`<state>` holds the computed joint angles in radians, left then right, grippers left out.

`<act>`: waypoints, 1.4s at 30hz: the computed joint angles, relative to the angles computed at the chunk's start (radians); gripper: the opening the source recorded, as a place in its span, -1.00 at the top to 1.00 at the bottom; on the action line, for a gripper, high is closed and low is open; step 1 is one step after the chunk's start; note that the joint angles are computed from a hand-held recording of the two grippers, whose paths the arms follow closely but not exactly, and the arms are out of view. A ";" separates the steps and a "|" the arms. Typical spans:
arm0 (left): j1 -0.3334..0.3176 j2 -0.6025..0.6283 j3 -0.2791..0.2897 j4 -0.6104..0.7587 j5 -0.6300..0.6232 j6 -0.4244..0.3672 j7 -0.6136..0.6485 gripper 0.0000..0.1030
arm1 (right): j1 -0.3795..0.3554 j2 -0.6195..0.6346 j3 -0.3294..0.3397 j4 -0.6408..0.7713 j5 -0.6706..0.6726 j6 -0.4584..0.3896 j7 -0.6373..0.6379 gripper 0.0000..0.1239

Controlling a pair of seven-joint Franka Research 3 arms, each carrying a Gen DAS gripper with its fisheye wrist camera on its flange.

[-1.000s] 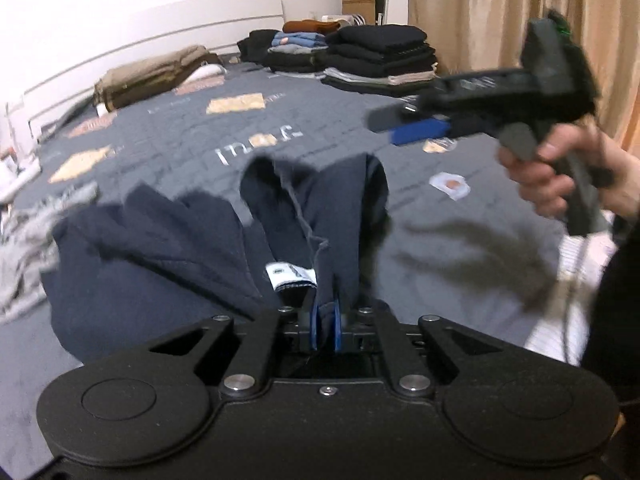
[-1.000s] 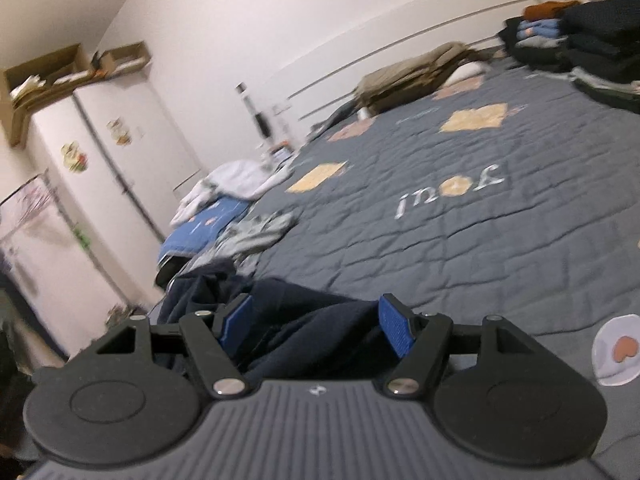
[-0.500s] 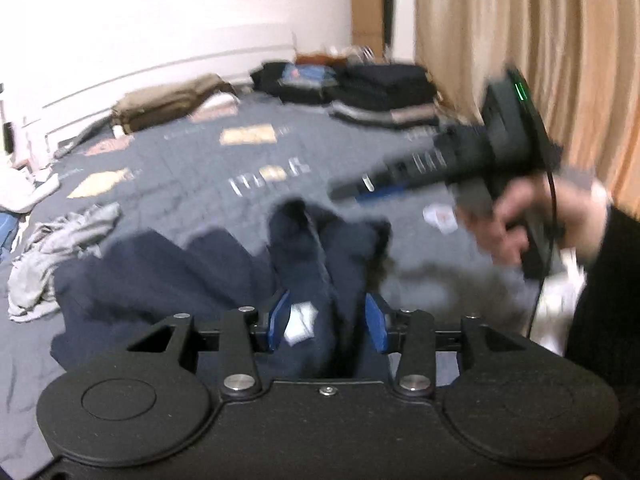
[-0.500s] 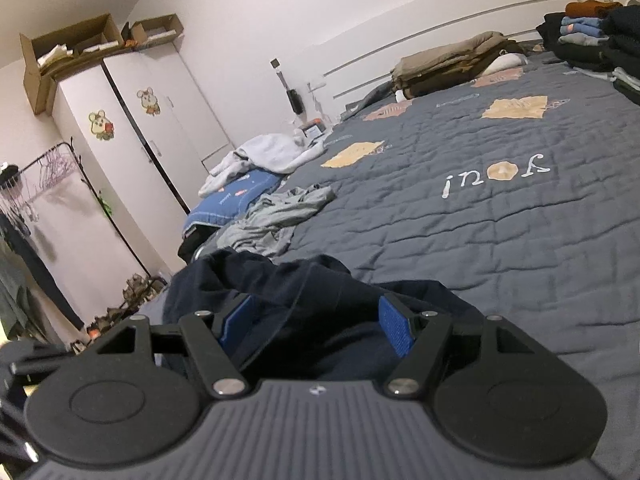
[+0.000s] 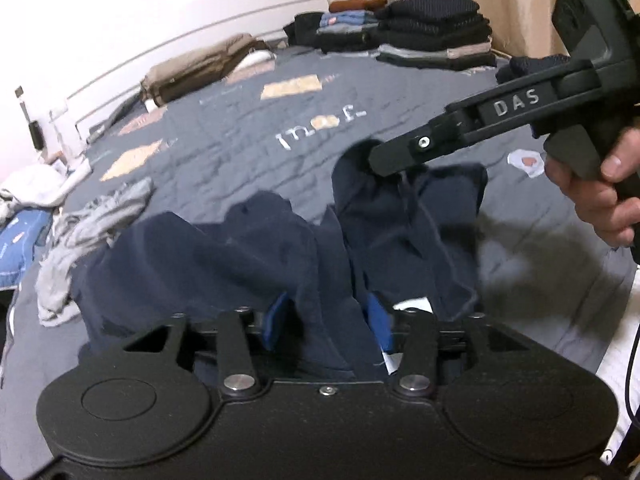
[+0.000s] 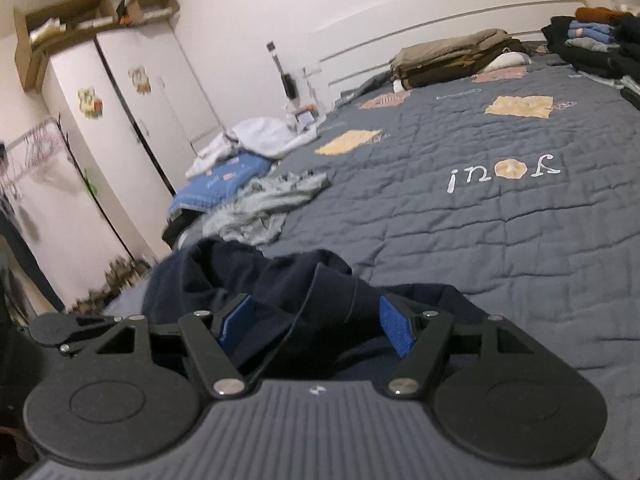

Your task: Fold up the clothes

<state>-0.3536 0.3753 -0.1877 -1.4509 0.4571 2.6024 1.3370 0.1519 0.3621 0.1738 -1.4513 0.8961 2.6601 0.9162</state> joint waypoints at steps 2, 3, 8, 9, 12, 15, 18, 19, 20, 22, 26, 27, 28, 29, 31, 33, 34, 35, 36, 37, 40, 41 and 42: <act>-0.004 0.003 0.002 -0.003 0.007 -0.018 0.007 -0.22 | 0.019 0.004 -0.016 0.000 -0.056 -0.003 0.029 -0.13; -0.006 0.005 0.003 -0.004 0.015 -0.027 0.012 -0.21 | 0.025 0.006 -0.022 -0.001 -0.083 -0.008 0.035 -0.13; 0.005 -0.007 0.004 -0.029 -0.001 -0.022 -0.015 0.70 | 0.042 0.000 -0.026 -0.037 -0.152 0.037 0.040 0.57; 0.013 -0.019 0.003 -0.045 -0.011 0.000 -0.030 0.80 | 0.040 0.003 -0.030 -0.031 -0.156 0.028 0.067 0.89; 0.026 -0.064 0.008 -0.089 -0.015 0.064 -0.081 0.84 | 0.011 -0.005 -0.008 -0.034 -0.092 0.039 0.064 0.95; 0.035 -0.116 0.021 -0.125 0.014 0.117 -0.139 0.85 | -0.011 -0.027 0.016 -0.046 -0.005 0.097 0.014 0.96; 0.043 -0.165 0.032 -0.146 0.057 0.166 -0.213 0.85 | -0.038 -0.063 0.041 -0.061 0.125 0.141 -0.066 0.97; 0.044 -0.185 0.036 -0.156 0.078 0.183 -0.243 0.85 | -0.045 -0.076 0.046 -0.064 0.173 0.149 -0.099 0.97; 0.048 -0.205 0.039 -0.163 0.101 0.204 -0.271 0.85 | -0.050 -0.090 0.048 -0.067 0.223 0.156 -0.134 0.97; 0.056 -0.243 0.043 -0.171 0.151 0.240 -0.331 0.85 | -0.061 -0.120 0.048 -0.074 0.334 0.158 -0.222 0.97; 0.098 -0.310 0.003 -0.224 0.059 0.286 -0.302 0.86 | -0.061 -0.160 0.012 -0.083 0.459 0.113 -0.311 0.97; 0.106 -0.323 -0.012 -0.247 0.003 0.282 -0.255 0.86 | -0.054 -0.162 -0.004 -0.084 0.447 0.094 -0.303 0.97; 0.109 -0.331 -0.028 -0.263 -0.063 0.259 -0.191 0.86 | -0.042 -0.159 -0.018 -0.088 0.422 0.088 -0.286 0.97; 0.107 -0.333 -0.039 -0.279 -0.102 0.233 -0.150 0.85 | -0.032 -0.157 -0.030 -0.091 0.394 0.082 -0.268 0.97; 0.099 -0.334 -0.055 -0.303 -0.171 0.178 -0.079 0.84 | -0.016 -0.144 -0.046 -0.097 0.326 0.069 -0.210 0.97; 0.089 -0.330 -0.067 -0.319 -0.227 0.119 -0.020 0.79 | -0.012 -0.139 -0.054 -0.105 0.274 0.043 -0.173 0.97; 0.084 -0.327 -0.070 -0.323 -0.241 0.104 0.002 0.75 | -0.010 -0.142 -0.054 -0.115 0.257 0.042 -0.171 0.97; 0.081 -0.326 -0.073 -0.330 -0.265 0.103 0.032 0.71 | -0.008 -0.145 -0.054 -0.124 0.240 0.040 -0.169 0.97; 0.080 -0.324 -0.076 -0.330 -0.297 0.112 0.064 0.58 | -0.008 -0.148 -0.053 -0.128 0.230 0.032 -0.172 0.97; 0.078 -0.321 -0.079 -0.330 -0.331 0.121 0.098 0.42 | -0.008 -0.151 -0.053 -0.132 0.220 0.023 -0.175 0.97; 0.078 -0.310 -0.087 -0.294 -0.420 0.145 0.212 -0.06 | -0.007 -0.161 -0.056 -0.145 0.197 0.000 -0.180 0.96; 0.078 -0.301 -0.087 -0.275 -0.427 0.156 0.238 -0.06 | -0.007 -0.165 -0.057 -0.150 0.195 -0.006 -0.179 0.96; 0.077 -0.290 -0.089 -0.249 -0.438 0.152 0.259 -0.06 | -0.007 -0.167 -0.059 -0.153 0.189 -0.014 -0.175 0.96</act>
